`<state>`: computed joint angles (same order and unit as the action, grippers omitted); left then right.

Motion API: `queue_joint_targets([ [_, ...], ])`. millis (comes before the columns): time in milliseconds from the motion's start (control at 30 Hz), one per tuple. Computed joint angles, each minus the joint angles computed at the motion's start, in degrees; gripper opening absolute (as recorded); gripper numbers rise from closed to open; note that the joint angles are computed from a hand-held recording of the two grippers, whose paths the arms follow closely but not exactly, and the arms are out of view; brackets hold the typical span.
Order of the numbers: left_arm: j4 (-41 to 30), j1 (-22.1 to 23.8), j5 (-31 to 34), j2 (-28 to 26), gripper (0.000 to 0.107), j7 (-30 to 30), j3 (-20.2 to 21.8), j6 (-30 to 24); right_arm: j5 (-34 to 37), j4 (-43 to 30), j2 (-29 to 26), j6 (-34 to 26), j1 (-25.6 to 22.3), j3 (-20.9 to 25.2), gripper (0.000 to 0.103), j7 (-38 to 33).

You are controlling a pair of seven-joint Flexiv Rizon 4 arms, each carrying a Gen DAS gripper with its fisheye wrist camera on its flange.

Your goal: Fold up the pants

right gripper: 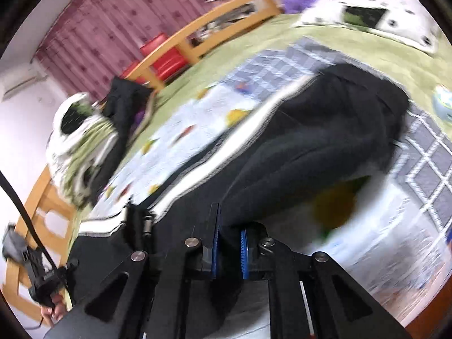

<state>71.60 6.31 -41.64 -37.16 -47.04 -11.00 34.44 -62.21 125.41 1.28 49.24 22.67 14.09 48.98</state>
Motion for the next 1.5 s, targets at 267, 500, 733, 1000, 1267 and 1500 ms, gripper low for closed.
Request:
queue_joint_targets([
  [267, -2.99, 3.41, 8.15, -1.85, 0.01, -5.31, 6.13, 4.99, -0.52, -18.5, -19.51, 9.57, 7.85, -4.31, 0.012, -7.82],
  [500, -0.22, 1.04, 18.09, -2.05, 0.055, -10.85, 10.19, 11.11, 12.96, -19.11, -21.43, 3.94, 13.12, -3.93, 0.029, -17.7],
  [733, 5.84, 3.19, 18.05, 0.56, 0.066, -7.4, 6.75, 19.51, 8.09, -10.41, -12.43, -4.13, 15.27, -3.79, 0.048, -6.27],
  [1000, 8.05, 3.29, 15.12, 1.18, 0.066, -5.72, 5.22, 22.45, -5.93, -4.52, -12.41, 9.88, 5.87, -7.39, 0.056, 9.66],
  [1267, 8.02, 2.41, 15.89, 0.7, 0.066, -5.92, 5.24, 22.42, -17.03, -3.68, -8.04, 7.7, 2.6, -8.11, 0.013, 7.46],
  [1500, 10.28, 2.61, 14.62, 2.17, 0.066, -2.0, 3.96, 23.0, 3.22, -0.86, -8.8, 8.65, 1.49, -3.2, 0.012, -6.84],
])
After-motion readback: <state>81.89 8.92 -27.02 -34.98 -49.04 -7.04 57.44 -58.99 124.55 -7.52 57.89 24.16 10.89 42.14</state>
